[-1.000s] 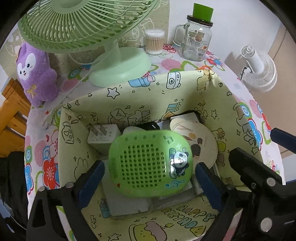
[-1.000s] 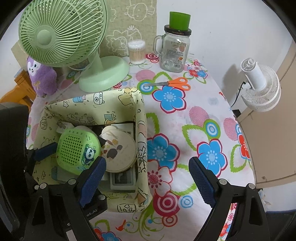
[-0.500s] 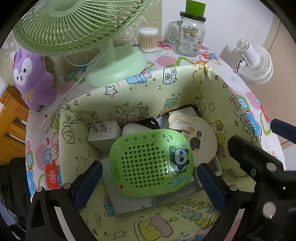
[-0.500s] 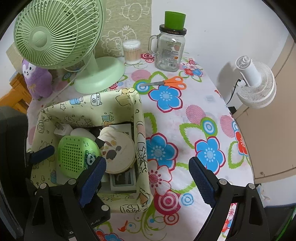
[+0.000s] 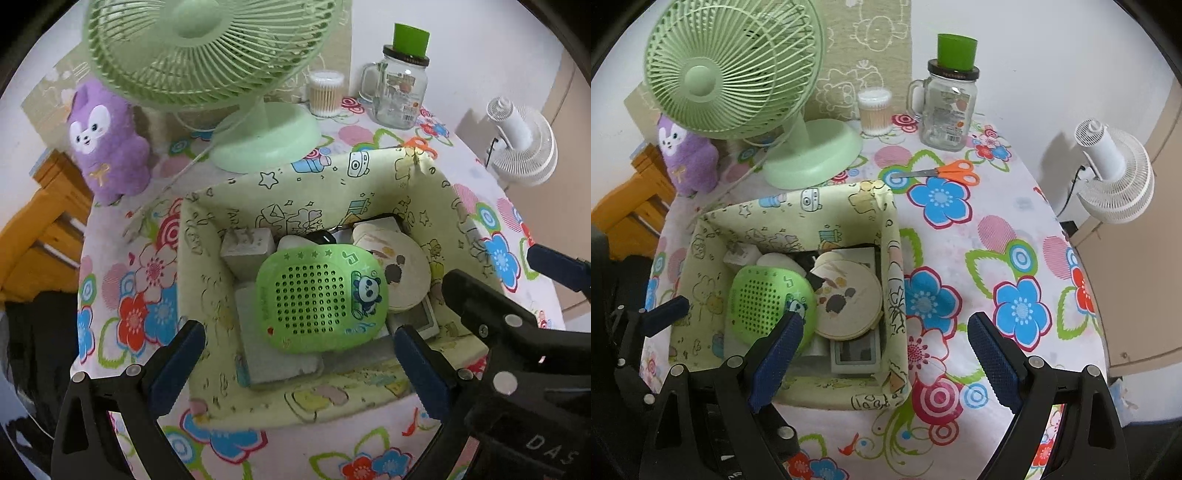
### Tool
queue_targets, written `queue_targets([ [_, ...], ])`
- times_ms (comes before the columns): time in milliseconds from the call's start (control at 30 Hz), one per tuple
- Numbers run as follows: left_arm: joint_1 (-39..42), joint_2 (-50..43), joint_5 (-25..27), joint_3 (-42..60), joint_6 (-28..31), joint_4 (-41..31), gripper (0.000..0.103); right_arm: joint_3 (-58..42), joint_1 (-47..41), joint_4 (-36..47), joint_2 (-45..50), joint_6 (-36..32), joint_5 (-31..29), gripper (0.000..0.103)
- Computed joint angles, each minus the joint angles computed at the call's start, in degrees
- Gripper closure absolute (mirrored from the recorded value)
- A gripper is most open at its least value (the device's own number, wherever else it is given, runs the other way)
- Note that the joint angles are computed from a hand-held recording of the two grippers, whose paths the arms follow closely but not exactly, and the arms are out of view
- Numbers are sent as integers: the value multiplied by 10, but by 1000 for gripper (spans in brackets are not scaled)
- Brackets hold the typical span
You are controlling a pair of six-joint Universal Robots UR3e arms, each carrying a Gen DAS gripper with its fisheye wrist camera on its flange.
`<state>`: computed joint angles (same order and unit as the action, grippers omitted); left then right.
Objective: Organize rigid objects
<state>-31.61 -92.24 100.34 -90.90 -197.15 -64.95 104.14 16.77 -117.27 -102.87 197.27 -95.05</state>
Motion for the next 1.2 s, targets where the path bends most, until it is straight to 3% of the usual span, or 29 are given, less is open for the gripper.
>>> queue_targets([
  [667, -63, 89, 82, 37, -133, -128, 0, 4, -11, 66, -127, -58, 43, 10],
  [800, -81, 102, 99, 50, -154, -154, 0, -5, -33, 107, -157, -74, 77, 10],
  [1200, -141, 113, 147, 109, -223, -224, 0, -45, -62, 195, -225, -95, 80, 10],
])
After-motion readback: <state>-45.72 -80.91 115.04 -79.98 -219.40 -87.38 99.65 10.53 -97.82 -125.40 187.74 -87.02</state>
